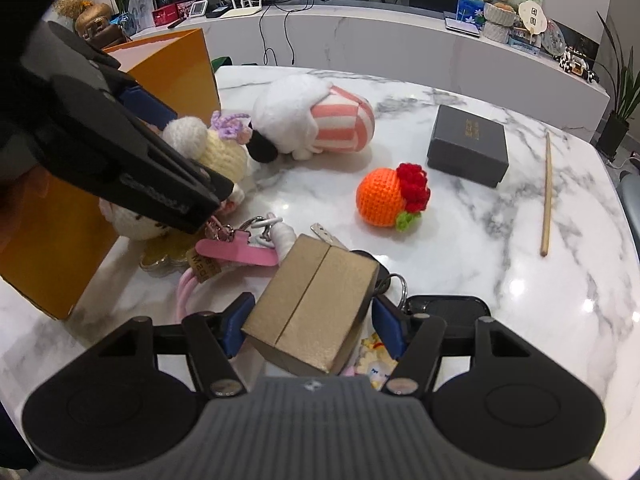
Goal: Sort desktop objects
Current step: 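Grasp the crocheted bunny with the left tool while the right grasps the cardboard box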
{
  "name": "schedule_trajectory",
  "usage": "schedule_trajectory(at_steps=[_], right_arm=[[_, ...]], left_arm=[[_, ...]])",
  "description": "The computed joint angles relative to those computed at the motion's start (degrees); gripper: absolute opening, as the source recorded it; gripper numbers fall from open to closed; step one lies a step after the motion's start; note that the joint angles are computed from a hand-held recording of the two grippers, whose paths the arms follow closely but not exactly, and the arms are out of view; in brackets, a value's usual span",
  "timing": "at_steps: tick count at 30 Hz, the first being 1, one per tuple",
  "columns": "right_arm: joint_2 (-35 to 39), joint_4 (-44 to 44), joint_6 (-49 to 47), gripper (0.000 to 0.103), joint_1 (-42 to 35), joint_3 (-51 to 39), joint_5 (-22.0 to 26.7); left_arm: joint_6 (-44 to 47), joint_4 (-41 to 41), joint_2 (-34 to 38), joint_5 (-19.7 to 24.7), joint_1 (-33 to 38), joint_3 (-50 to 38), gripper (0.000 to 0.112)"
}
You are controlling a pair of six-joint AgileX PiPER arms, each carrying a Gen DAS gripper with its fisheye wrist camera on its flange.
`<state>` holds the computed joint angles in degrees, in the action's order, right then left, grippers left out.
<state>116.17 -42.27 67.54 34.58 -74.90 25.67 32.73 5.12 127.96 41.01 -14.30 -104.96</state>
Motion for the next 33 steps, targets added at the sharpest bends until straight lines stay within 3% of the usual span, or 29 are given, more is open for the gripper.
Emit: schedule_trajectory(at_steps=[4,9,17,27,33], right_arm=[[0.09,-0.16,0.08,0.066,-0.09,0.12,-0.39],[0.32,0.12,-0.27,0.066,-0.29,0.23,-0.93],[0.59,0.34,-0.78,0.066,-0.74,0.45,-1.73],[-0.04,-1.32,-0.4,0.061,-0.77,1.06,-1.17],[-2.4,-3.52,2.74,0.053,-1.71,3.65,-1.9]], left_arm=[[-7.81,11.68,2.2,-2.19,-2.33,0.49,0.1],[-15.03,20.47,5.84,-0.84,-3.95,-2.01,0.103],[-18.04,18.57,7.34,2.89,-4.46,-5.94,0.103],[-11.58,11.57,6.65,3.09,-4.04,-5.86,0.096],[-4.93,-1.81,7.93,11.6,-1.44,-12.95,0.093]])
